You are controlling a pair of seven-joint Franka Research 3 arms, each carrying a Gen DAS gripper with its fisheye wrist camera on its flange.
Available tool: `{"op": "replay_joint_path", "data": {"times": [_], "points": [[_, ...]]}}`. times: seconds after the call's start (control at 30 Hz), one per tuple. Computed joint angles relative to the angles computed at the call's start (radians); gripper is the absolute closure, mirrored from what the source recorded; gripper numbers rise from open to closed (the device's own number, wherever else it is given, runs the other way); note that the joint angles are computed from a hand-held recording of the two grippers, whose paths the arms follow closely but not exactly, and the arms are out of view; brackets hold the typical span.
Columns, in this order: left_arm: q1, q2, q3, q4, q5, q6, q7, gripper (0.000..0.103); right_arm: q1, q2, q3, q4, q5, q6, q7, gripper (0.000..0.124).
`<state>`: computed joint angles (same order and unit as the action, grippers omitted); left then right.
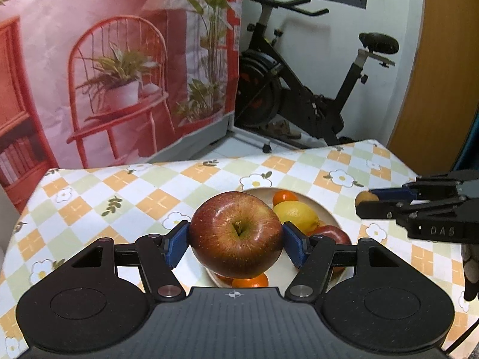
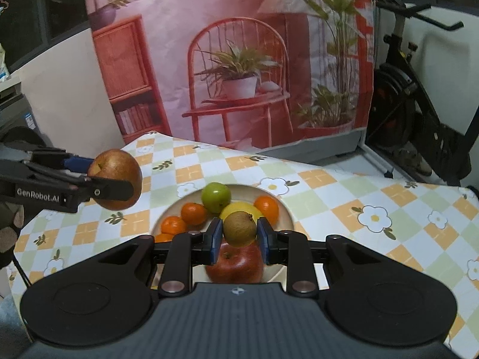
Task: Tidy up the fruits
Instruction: 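Carry the red apple onto the plate with the left gripper while the right gripper places the kiwi there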
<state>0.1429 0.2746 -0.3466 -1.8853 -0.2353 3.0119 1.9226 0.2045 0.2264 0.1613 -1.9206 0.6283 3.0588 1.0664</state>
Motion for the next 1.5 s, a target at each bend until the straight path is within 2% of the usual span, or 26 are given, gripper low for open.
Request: {"op": "replay_joint_path", "data": {"times": [0.33,0.53,0.6,1.17,1.5], "points": [[-0.016,0.151,-0.008,0.158,0.054,-0.103,0.017,0.034,-0.045,0.114,-0.001,0.126,0.001,-0.075,-0.028,0.096],[-0.030,0.201,0.000,0.205,0.077,-0.141,0.014,0.034,-0.066,0.167,0.005,0.182,0.000,-0.111,-0.036,0.096],[-0.020,0.216,-0.015,0.221,0.072,-0.148,0.031,0.034,-0.074,0.176,0.013,0.190,0.009,-0.115,-0.045,0.096],[-0.032,0.261,-0.006,0.295,0.053,-0.241,0.032,0.034,-0.077,0.209,0.008,0.222,0.006,-0.136,-0.048,0.096],[-0.010,0.242,-0.029,0.258,0.005,-0.205,0.075,0.034,-0.067,0.235,-0.006,0.256,-0.036,-0.154,-0.017,0.096]]}}
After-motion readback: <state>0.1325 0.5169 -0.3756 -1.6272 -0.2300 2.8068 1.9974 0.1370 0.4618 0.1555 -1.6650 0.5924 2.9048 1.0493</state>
